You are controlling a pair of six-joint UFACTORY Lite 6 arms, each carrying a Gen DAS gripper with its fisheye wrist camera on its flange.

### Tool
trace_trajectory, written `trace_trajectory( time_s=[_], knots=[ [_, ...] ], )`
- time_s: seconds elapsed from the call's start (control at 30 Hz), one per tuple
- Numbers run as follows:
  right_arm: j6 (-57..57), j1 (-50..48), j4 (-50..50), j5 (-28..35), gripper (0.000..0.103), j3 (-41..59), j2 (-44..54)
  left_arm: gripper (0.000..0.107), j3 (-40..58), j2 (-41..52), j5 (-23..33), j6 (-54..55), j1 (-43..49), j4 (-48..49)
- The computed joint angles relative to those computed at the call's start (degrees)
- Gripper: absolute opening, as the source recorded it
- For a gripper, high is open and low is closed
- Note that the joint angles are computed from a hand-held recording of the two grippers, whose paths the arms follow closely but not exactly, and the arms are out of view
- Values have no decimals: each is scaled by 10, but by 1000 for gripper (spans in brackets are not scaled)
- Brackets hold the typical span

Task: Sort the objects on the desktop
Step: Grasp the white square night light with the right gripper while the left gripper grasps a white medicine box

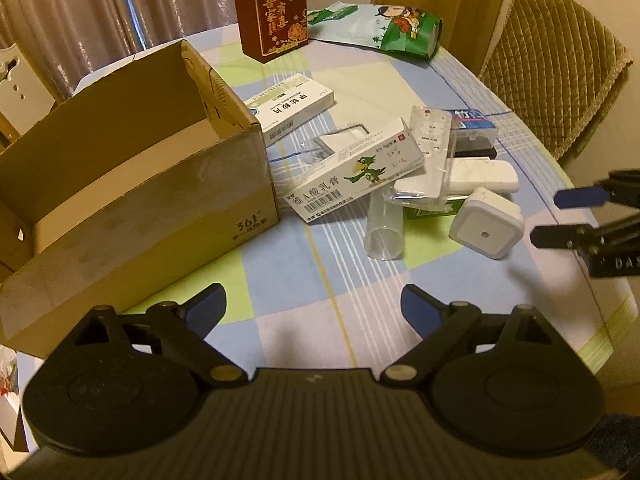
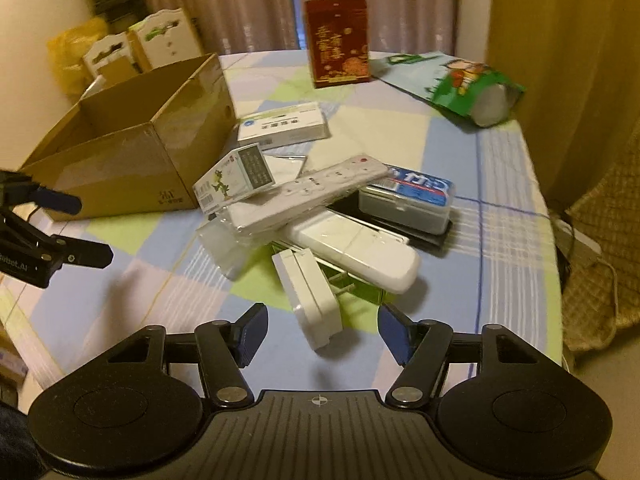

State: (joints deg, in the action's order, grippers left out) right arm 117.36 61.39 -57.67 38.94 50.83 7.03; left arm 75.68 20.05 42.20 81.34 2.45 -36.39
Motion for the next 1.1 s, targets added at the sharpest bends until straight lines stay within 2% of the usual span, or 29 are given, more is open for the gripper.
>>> trace_trajectory(
  time_s=[0.17, 0.3, 0.33, 0.37, 0.43, 0.53, 0.57, 0.63, 0.7, 0.87, 0.97, 1.1],
  knots=[
    [-68, -52, -35, -76, 65, -12, 14, 92, 8, 13, -1, 15, -1, -2],
    [-77, -79, -62, -124, 64, -9, 41, 92, 14, 23, -8, 5, -4, 6],
    [-80, -85, -67, -132, 59, -5, 50, 92, 16, 25, -8, 3, -4, 7],
    [-83, -93, -66, -142, 48, -3, 57, 92, 17, 28, -8, 1, -5, 9],
    [-93, -107, -64, -162, 43, 2, 72, 92, 20, 33, -8, -1, -6, 11],
    [-71, -116, -89, -170, 42, -1, 82, 92, 24, 38, -6, 5, -10, 9],
    [-60, -116, -98, -169, 35, -4, 83, 92, 25, 40, -5, 8, -11, 8],
    [-48, -121, -114, -181, 34, -18, 73, 92, 28, 43, -3, 14, -14, 6],
    [-80, -115, -84, -179, 34, -26, 60, 92, 30, 46, -1, 30, -18, 1],
    [-132, -91, -5, -160, 34, -66, 9, 89, 52, 62, 27, 134, -37, -19],
    [-104, -76, 5, -147, 34, -101, -26, 83, 85, 80, 54, 207, -54, -23],
    [-71, -57, 17, -126, 34, -140, -67, 81, 148, 110, 52, 286, -94, 1]
  ],
)
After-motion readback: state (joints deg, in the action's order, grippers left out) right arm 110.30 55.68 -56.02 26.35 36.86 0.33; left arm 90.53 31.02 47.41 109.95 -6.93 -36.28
